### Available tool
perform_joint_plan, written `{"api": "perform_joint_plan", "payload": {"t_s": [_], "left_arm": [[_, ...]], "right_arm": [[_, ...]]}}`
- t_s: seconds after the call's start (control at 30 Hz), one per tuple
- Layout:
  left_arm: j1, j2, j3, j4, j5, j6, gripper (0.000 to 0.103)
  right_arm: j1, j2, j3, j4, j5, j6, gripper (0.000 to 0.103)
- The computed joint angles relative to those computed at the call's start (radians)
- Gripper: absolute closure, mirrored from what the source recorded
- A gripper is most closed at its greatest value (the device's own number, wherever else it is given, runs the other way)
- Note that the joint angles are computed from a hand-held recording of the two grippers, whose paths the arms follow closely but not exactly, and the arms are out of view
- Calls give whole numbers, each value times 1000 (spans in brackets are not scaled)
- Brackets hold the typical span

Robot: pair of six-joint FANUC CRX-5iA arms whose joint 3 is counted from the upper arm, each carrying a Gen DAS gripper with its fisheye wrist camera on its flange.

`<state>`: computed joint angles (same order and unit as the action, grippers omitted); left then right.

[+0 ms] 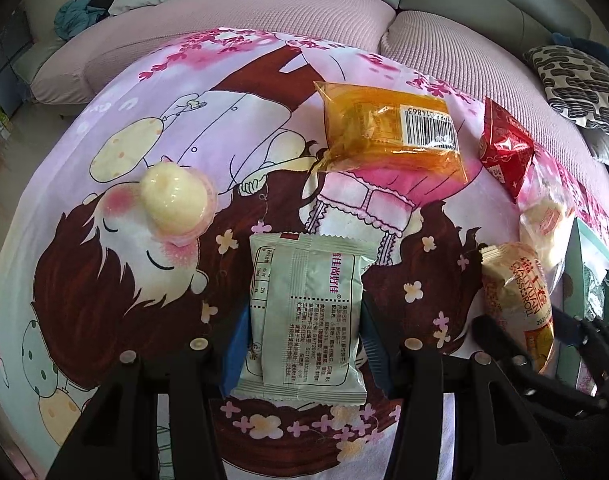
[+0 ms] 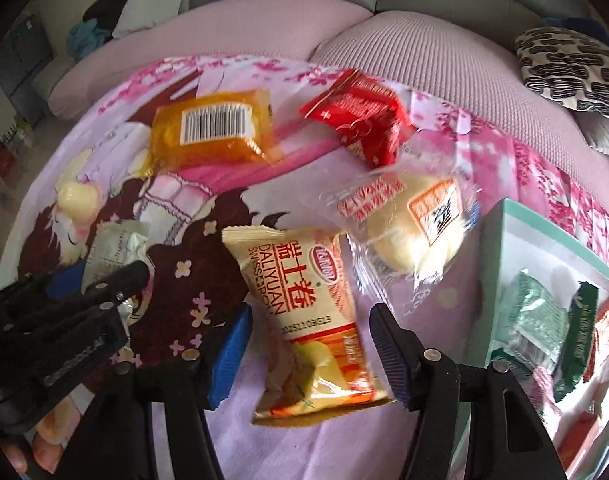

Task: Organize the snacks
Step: 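Lift the pale pack with left tool while right tool lifts the yellow bread bag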

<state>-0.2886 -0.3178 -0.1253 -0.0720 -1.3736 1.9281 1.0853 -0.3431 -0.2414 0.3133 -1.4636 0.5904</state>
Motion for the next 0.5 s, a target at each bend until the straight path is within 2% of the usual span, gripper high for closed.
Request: {"api": "perform_joint_plan", "payload": {"t_s": [0.27, 0.33, 0.43, 0.5], "left_arm": [[-10, 7, 7, -14, -3, 3, 50], [-13, 7, 9, -18, -4, 3, 50], [-27, 14, 18, -34, -8, 9, 50], [-32, 16, 22, -37, -9, 14, 50]], "right_arm": [[30, -4, -24, 34, -7, -57, 39], [40, -17, -34, 50, -14, -86, 49], [49, -40, -50, 56, -6, -122, 57], [64, -73, -74, 66, 2, -170, 60]]}}
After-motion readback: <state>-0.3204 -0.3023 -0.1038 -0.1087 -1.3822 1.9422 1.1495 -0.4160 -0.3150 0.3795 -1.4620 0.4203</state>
